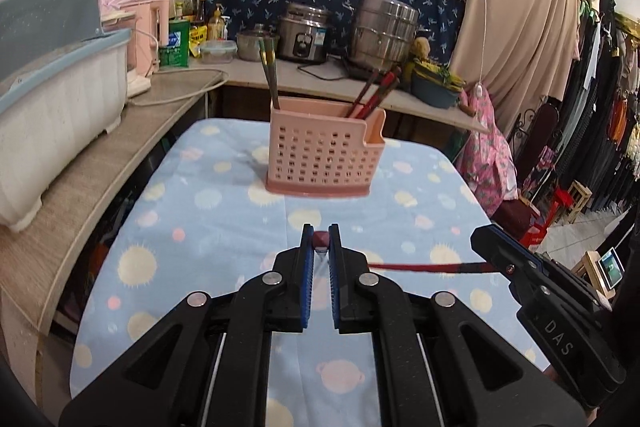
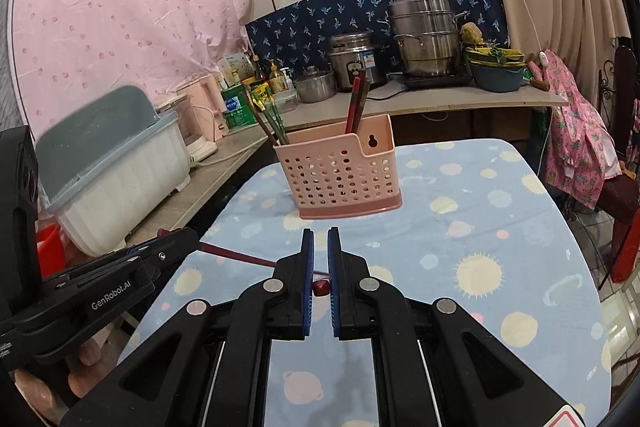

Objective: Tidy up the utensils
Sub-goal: 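Lift both gripped chopsticks upright and carry them over the pink basket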

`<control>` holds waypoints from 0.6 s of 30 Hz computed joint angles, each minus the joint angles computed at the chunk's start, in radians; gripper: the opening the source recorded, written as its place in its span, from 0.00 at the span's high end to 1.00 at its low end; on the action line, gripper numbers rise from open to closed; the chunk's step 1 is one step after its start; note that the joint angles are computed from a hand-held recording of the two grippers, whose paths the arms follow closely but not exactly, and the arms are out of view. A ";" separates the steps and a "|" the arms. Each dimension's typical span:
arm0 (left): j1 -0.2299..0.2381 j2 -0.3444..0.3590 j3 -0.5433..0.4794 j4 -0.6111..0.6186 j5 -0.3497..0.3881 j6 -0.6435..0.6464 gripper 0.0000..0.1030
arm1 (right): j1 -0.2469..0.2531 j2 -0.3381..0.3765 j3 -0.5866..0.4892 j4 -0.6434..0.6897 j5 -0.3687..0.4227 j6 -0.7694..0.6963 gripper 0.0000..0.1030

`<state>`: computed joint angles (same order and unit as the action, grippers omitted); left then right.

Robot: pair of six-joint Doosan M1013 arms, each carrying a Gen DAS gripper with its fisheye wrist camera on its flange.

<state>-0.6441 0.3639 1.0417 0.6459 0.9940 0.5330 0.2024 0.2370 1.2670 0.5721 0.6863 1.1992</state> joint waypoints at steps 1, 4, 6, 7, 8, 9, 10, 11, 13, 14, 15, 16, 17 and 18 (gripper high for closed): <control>0.004 0.005 -0.010 -0.001 -0.001 0.006 0.93 | 0.000 0.008 -0.014 0.003 0.001 0.005 0.94; 0.019 0.027 -0.057 -0.005 0.006 0.029 0.93 | -0.002 0.036 -0.060 0.015 0.012 0.020 0.94; 0.030 0.040 -0.088 -0.014 0.007 0.041 0.93 | -0.004 0.053 -0.090 0.027 0.024 0.026 0.94; 0.034 0.046 -0.102 -0.018 0.006 0.046 0.93 | -0.004 0.062 -0.105 0.031 0.029 0.028 0.94; 0.038 0.051 -0.114 -0.021 0.006 0.051 0.93 | -0.004 0.071 -0.123 0.033 0.033 0.031 0.94; 0.043 0.060 -0.134 -0.022 0.007 0.057 0.93 | -0.004 0.079 -0.139 0.036 0.038 0.033 0.94; 0.047 0.066 -0.149 -0.022 0.008 0.063 0.93 | -0.004 0.091 -0.159 0.042 0.044 0.034 0.94; 0.052 0.075 -0.171 -0.020 0.010 0.070 0.93 | -0.004 0.099 -0.176 0.046 0.050 0.034 0.94; 0.060 0.091 -0.210 -0.018 0.017 0.086 0.93 | -0.003 0.121 -0.219 0.049 0.056 0.036 0.94; 0.065 0.101 -0.233 -0.018 0.020 0.095 0.93 | -0.003 0.130 -0.238 0.050 0.059 0.036 0.94; 0.069 0.113 -0.262 -0.013 0.026 0.102 0.93 | -0.003 0.143 -0.265 0.053 0.061 0.036 0.94; 0.074 0.125 -0.292 -0.007 0.033 0.111 0.93 | -0.002 0.153 -0.288 0.056 0.064 0.039 0.94; 0.077 0.135 -0.316 -0.003 0.037 0.118 0.93 | -0.002 0.168 -0.321 0.060 0.067 0.042 0.94; 0.082 0.149 -0.348 0.004 0.043 0.125 0.93 | -0.002 0.181 -0.350 0.061 0.066 0.046 0.94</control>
